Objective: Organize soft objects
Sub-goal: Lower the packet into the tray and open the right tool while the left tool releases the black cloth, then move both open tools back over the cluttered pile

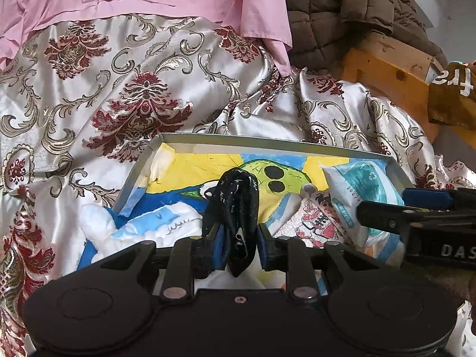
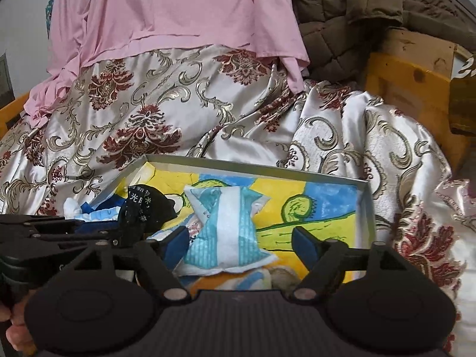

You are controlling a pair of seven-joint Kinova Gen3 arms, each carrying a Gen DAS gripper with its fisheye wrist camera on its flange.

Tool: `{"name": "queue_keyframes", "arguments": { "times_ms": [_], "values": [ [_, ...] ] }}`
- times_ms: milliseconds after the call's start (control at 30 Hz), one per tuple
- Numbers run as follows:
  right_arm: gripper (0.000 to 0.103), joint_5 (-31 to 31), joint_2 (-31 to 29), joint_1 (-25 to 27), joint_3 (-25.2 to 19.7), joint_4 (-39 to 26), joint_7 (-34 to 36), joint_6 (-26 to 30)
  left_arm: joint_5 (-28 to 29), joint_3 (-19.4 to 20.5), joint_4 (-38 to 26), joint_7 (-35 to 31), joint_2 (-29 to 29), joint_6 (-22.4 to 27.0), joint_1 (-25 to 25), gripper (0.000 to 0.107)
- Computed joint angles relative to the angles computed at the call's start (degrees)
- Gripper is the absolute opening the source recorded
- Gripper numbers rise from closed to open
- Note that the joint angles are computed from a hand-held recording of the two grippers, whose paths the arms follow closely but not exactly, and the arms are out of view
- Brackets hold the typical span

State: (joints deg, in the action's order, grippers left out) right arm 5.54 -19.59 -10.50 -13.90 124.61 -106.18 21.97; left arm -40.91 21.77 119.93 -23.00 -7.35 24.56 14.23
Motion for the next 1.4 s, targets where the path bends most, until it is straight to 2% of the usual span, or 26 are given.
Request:
{"name": "queue_keyframes", "arguments": {
  "times_ms": [100,167,267,467,567,767,900,1167,1400],
  "values": [
    [0.091,-1.63,-2.45,-2.14,2.66,1.38,1.65,-0.68,-1.78,1.55,0.25,3.1,-0.96,1.2,-0.6,0.047],
    [0.094,-3.47,-4.84,-4.35,5.21,3.22,3.54,-2.21,-3.15,2.5,1.11,5.1,-2.47,0.98,-1.2,0.066],
    [0.097,-5.69,-8.39,-5.89,6.93,5.04,5.37,-2.7,-4.08,4.69,2.25,6.57,-5.17,1.03,-2.83,0.077],
    [0.103,-7.36,-15.79,-3.16,4.12,5.99,5.28,1.07,0.59,8.59,3.62,4.27,-11.83,3.44,-5.09,0.093],
    [0.103,-7.96,-19.78,-2.36,3.33,5.91,5.07,4.11,4.46,9.17,4.37,1.94,-16.0,4.76,-4.83,0.096],
    [0.103,-10.61,-29.21,-2.62,3.16,7.05,4.26,11.53,11.02,13.77,4.78,-0.88,-25.16,10.31,-5.1,0.102],
    [0.103,-11.7,-35.61,-1.93,1.81,7.08,4.11,18.05,15.84,16.53,4.49,-3.12,-30.48,13.74,-3.53,0.102],
    [0.103,-13.34,-48.18,1.45,-0.79,4.83,4.36,29.72,25.5,19.56,2.22,-5.87,-38.54,19.86,-2.92,0.102],
    [0.103,-14.77,-55.9,5.25,-1.04,2.07,4.42,38.05,31.54,20.87,0.11,-9.61,-43.9,24.87,-3.79,0.102]
  ]
}}
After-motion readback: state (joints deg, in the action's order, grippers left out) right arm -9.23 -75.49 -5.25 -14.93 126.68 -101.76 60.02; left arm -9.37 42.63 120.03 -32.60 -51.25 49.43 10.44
